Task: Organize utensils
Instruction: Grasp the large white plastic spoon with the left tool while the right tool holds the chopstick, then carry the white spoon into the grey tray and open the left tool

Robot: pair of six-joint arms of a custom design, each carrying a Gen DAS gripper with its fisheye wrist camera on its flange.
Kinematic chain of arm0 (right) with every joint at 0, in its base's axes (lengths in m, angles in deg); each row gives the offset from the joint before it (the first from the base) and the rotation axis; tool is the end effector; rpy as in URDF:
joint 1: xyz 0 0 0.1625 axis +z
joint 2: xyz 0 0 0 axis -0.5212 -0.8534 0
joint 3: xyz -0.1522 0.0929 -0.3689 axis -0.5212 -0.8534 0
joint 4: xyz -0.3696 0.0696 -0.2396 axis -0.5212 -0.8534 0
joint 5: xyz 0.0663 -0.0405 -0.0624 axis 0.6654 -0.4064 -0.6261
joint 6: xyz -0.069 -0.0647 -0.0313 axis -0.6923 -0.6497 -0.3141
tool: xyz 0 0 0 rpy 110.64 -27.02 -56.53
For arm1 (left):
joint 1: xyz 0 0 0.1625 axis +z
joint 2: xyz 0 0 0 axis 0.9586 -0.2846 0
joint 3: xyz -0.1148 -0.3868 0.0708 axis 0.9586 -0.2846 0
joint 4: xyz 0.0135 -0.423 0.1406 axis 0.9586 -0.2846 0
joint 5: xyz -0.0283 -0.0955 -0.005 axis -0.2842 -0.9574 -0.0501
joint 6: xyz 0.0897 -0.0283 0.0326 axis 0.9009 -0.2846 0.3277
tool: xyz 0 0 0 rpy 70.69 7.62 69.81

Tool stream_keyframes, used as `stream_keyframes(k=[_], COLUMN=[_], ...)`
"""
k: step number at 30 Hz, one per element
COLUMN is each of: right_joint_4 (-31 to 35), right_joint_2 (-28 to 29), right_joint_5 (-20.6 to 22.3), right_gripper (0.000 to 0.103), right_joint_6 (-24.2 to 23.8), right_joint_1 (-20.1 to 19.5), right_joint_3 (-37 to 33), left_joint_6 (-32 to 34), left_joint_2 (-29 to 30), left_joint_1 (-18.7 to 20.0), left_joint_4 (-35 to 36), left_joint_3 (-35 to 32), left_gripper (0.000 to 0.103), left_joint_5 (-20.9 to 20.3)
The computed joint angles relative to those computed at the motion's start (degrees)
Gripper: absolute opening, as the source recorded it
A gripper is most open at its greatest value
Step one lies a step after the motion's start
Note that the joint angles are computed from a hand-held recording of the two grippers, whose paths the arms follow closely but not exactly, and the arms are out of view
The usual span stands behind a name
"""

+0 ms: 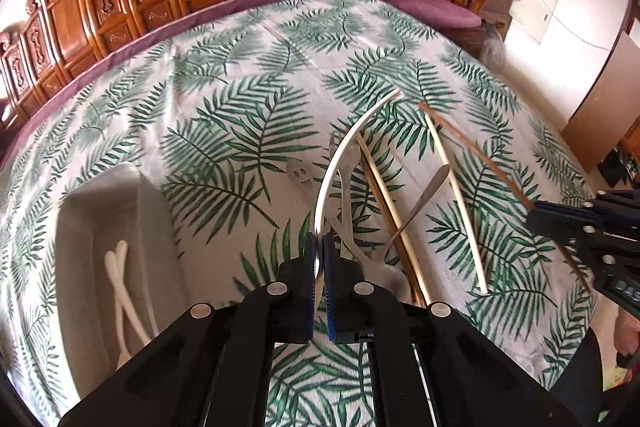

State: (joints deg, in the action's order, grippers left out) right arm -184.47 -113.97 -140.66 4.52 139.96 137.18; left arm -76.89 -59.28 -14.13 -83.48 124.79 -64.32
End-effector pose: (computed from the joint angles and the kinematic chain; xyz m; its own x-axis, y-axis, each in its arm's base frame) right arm 0.2801 -0.5574 0.0671 -0.7811 -0.3717 0.5017 -0.5289 0.8210 -0.2152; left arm -0.1076 -0.5807 0.1961 -0.6860 0.2326 -0.6894 0.5166 0.8229 -0.2365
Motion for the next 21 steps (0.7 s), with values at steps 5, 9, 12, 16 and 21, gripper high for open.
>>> stream_keyframes(k=[5, 9, 12, 16, 21], right_joint_4=[-0.06, -0.09, -0.40, -0.67, -0.95], right_joint_2=[0.21, 0.45, 0.70, 1.19, 2.09], right_joint_5=[0.10, 0.38, 0.44, 0.15, -0.47], right_gripper=[0.007, 0.007, 0.007, 0.007, 0.007], right_joint_6=[-0.27, -0.63, -0.90, -1.62, -2.64], right_joint_1=[0.28, 0.62, 1.01, 1.73, 2.81], right_joint_3=[0.01, -0.05, -0.04, -0.14, -0.75], left_joint_6=[-0.30, -0.45, -0.72, -0.60, -0.34], left_joint_2=[-2.66, -5.24, -7.60, -10.86, -14.59], left_joint_1=[-1.26, -2.18, -2.78, -3.01, -2.44], left_joint_4=[-0.86, -1.69, -2.01, -1.33, -0.83], left_joint_3=[1.59, 3.03, 4.30, 5.58, 7.13], left_gripper=[0.003, 0.003, 0.003, 0.003, 0.003], left_joint_5=[0.21, 0.23, 0.51, 0.65, 0.76])
